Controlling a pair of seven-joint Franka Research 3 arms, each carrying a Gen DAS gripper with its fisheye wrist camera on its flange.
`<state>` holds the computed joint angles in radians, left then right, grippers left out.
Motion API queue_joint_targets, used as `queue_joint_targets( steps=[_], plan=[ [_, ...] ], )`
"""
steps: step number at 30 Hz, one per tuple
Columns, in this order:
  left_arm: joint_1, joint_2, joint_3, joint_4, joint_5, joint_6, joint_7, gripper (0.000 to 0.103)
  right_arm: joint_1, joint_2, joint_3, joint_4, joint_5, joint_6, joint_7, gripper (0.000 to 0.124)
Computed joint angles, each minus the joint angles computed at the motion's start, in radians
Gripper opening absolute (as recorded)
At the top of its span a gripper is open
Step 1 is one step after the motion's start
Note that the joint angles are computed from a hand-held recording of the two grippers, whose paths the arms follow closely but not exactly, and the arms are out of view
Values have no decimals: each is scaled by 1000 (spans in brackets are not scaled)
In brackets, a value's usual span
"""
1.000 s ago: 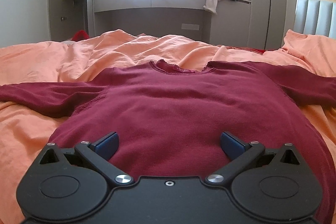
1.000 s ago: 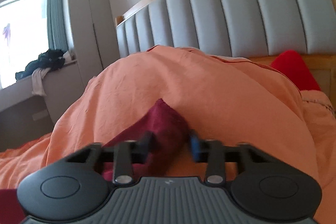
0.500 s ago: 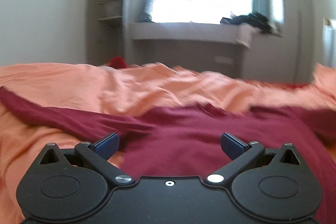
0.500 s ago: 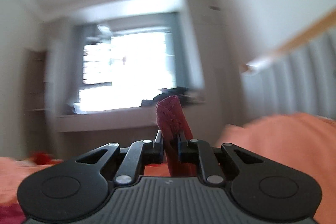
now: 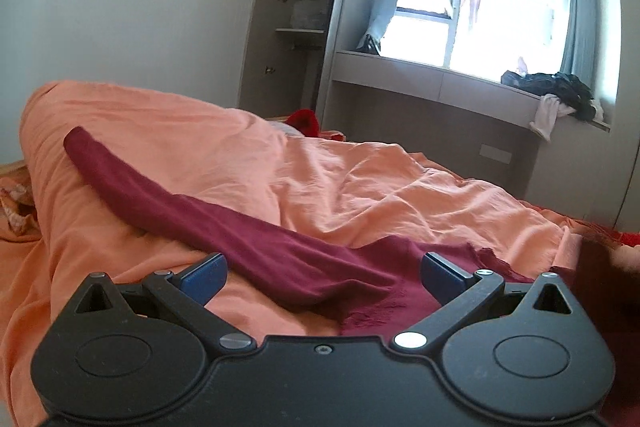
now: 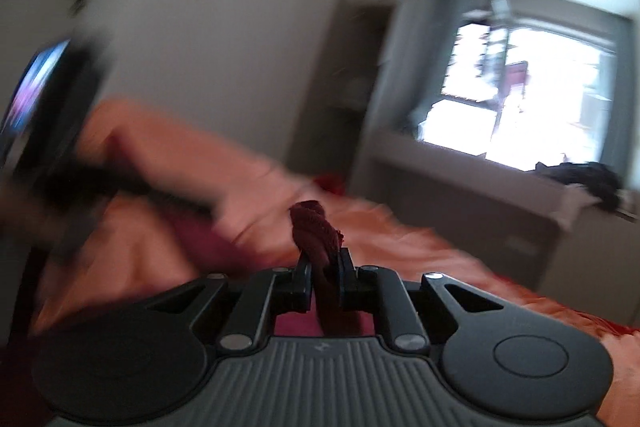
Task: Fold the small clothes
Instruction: 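Grasp the sweater sleeve cuff with the right gripper and lift it, then lay the sleeve across the sweater body and open the right gripper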
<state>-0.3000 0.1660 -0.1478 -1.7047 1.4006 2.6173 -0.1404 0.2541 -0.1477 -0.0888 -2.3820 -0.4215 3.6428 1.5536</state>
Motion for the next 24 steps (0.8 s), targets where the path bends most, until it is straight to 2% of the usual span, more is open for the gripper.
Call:
queue_joint_targets(
  steps=[2, 5, 7, 8, 9, 11, 12, 14, 16, 18, 20, 24],
  plan=[
    [4, -9, 1, -12, -1, 11, 0, 103, -7, 2, 51, -20, 48, -43, -101, 13],
    [9, -17, 0, -23, 18, 31, 3, 103, -18, 8, 137, -53, 197, -86, -298, 14],
    [16, -21, 0, -30, 35, 66, 2, 103, 9, 15, 123, -60, 210, -101, -316, 20],
    [20, -21, 0, -32, 39, 89, 1, 103, 39, 11, 73, -68, 148, -91, -268, 22],
    [24, -20, -1, -33, 39, 110, 1, 103, 50, 9, 57, -79, 131, -75, -258, 24],
    [36, -12, -2, -32, 11, 179, 28, 103, 57, -9, 54, -101, 128, -61, -259, 46],
    [42, -6, -2, -32, -17, 220, 51, 103, 58, -26, 41, -124, 121, -46, -253, 53],
    [46, 5, 1, -32, -53, 281, 79, 103, 35, -84, 60, -222, 190, 16, -292, 76],
    [46, 20, -2, -33, -120, 332, 149, 103, 21, -149, 40, -297, 225, 46, -302, 87],
    [36, 35, 0, -34, -180, 356, 220, 103, -20, -176, 80, -324, 344, 54, -346, 93],
    [17, 47, -1, -37, -233, 345, 302, 103, -72, -208, 125, -343, 487, 49, -397, 101],
    [-24, 61, -12, -43, -338, 256, 499, 103, -234, -208, 276, -317, 871, 45, -545, 102]
  ],
)
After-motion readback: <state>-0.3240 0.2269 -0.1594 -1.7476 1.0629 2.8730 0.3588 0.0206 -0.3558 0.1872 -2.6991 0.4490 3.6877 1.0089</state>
